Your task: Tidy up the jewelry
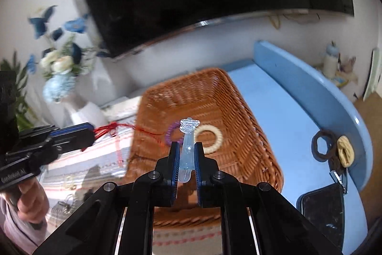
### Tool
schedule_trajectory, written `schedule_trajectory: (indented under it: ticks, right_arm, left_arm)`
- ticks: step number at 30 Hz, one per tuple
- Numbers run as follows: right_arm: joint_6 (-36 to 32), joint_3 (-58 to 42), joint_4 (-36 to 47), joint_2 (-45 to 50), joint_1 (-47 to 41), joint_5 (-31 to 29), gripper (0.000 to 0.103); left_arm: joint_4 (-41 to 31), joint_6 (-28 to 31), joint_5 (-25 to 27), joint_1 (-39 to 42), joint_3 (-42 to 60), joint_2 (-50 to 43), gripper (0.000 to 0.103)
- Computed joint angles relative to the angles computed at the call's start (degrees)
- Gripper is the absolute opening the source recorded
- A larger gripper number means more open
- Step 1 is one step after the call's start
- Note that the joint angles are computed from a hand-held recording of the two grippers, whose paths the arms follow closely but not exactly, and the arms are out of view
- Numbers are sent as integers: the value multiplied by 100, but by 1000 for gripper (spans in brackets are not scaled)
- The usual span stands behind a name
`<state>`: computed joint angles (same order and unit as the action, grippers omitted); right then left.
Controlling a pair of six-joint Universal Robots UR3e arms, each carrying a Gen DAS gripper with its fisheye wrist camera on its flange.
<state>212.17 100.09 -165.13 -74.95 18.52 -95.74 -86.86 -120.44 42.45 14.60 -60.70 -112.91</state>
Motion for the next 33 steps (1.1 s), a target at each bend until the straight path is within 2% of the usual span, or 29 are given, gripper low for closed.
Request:
schedule_trajectory:
  ticks: [4, 8, 10, 11, 12, 13, 14, 15, 17, 20, 25, 30, 33]
  right_arm:
    - [-10, -12, -65, 277, -280, 377, 12]
    - [-82, -61, -130, 469, -365, 492, 13]
    - [-76, -70, -95, 480, -354, 497, 14]
    - [-64, -82, -53, 461, -362, 554, 19]
    - [-16, 10, -105, 379, -375, 630, 24]
    - [35, 66, -160, 314, -355, 613, 33]
    - [61, 84, -163, 261, -323, 574, 37]
    - [66, 128, -161, 153, -245, 487, 37]
    - [75, 155, -87, -14, -101, 373, 37]
    - [68, 23, 36, -171, 234, 191, 37]
    - [-83, -881, 374, 83, 1218, -392, 39]
    - [-198, -2297, 840, 933, 1945, -616, 40]
    - [-253, -3312, 1258, 1592, 2255, -676, 40]
  left_arm:
    - [495, -513, 303, -367, 161, -454, 2]
    - [554, -501, 336, -396, 122, -519, 4]
    - [311, -414, 392, -363, 208, -488, 17]
    - [172, -338, 363, -309, 209, -432, 31]
    - [140, -268, 311, -209, 72, -286, 40]
    - [134, -211, 246, -105, -65, -143, 40]
    - [93, -76, 148, 58, -288, 88, 40]
    - [-61, 66, 101, 182, -351, 221, 40]
    - [-610, 499, -15, 543, -468, 561, 40]
    - [-1672, 1447, -264, 1367, -694, 1176, 40]
    - [-4231, 3591, -507, 3197, -140, 1543, 41]
    - [-5136, 4599, -504, 4497, 385, 1336, 41]
    - [-5119, 4793, -521, 5017, 601, 1040, 41]
